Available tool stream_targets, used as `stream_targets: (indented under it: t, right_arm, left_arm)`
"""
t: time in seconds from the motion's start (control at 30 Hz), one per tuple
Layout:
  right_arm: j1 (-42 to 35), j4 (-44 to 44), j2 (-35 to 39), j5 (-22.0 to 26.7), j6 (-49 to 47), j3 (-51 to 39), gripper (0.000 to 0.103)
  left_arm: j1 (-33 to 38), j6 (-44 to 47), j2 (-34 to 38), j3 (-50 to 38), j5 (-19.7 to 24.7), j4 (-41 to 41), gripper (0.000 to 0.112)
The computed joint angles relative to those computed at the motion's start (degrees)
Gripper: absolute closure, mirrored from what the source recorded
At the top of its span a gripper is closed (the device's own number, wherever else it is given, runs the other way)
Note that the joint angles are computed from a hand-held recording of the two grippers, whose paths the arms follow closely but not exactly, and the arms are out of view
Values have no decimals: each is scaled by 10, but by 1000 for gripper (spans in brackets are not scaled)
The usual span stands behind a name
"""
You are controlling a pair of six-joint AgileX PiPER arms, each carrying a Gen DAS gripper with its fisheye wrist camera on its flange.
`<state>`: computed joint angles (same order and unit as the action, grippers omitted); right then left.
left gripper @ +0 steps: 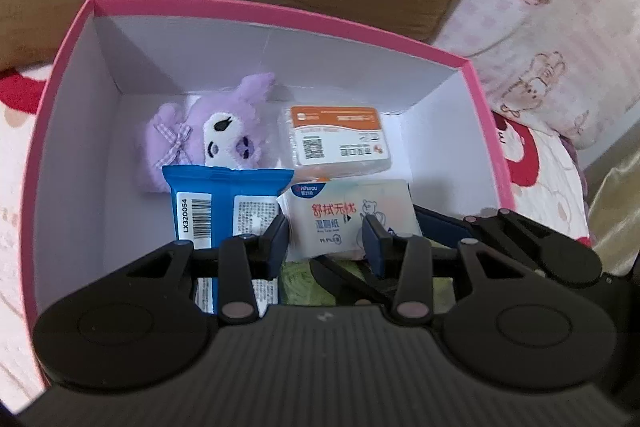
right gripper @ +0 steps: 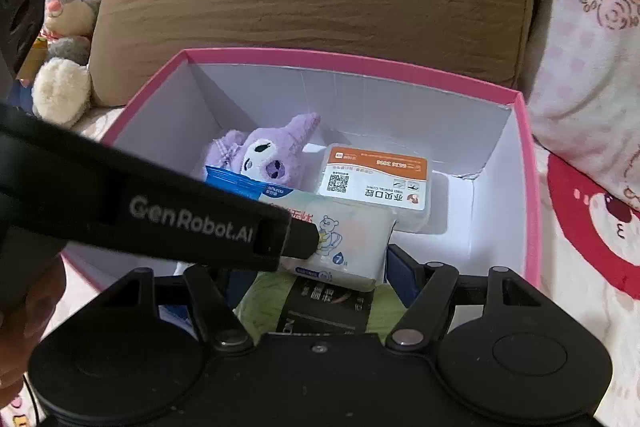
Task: Organize objects
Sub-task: 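Lower the white wipes packet into the pink box and open the left tool, then withdraw the left tool from the pink box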
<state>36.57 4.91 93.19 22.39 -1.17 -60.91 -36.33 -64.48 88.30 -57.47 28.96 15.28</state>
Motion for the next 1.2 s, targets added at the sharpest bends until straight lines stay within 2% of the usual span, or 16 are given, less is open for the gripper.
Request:
stream_targets:
  t: [0.17, 0.27, 0.33, 0.43, 0.53, 0.67, 0.77, 0.87, 1.1, 1.2]
  right_arm:
    - [-1, 12, 11, -42, -16, 20, 29]
    - [-4, -2, 6, -33, 7, 19, 28]
    - [-1, -25, -6, -31, 40, 24, 23]
    - [6, -71, -37, -19, 77, 35, 22]
    - [27, -169, -76, 10, 163, 40, 22]
    - [34, -176, -133, 65, 170, 37, 22]
    - [44, -182, -174, 114, 186, 33, 20]
    - [67, -215, -219, 138, 230, 49, 17]
    - [119, -244, -288, 257, 286, 42, 17]
    - [145, -254, -319, 291, 313, 46, 16]
  left_arm:
    - [9, 1, 11, 7, -15, -11, 75]
    - [7, -3, 8, 5, -5, -15, 76]
    - [1, -9, 1, 2, 8, -9, 75]
    - [-22, -44, -20, -1, 40, 37, 75]
    - [-49, -61, -41, -14, 87, 65, 74]
    - [-96, -72, -70, -34, 160, 91, 73]
    - [-118, -67, -99, -32, 181, 89, 73]
    - [-150, -84, -121, -31, 216, 99, 73]
    - [-262, -158, -150, -38, 303, 127, 71]
    - [-312, -189, -150, -52, 342, 139, 71]
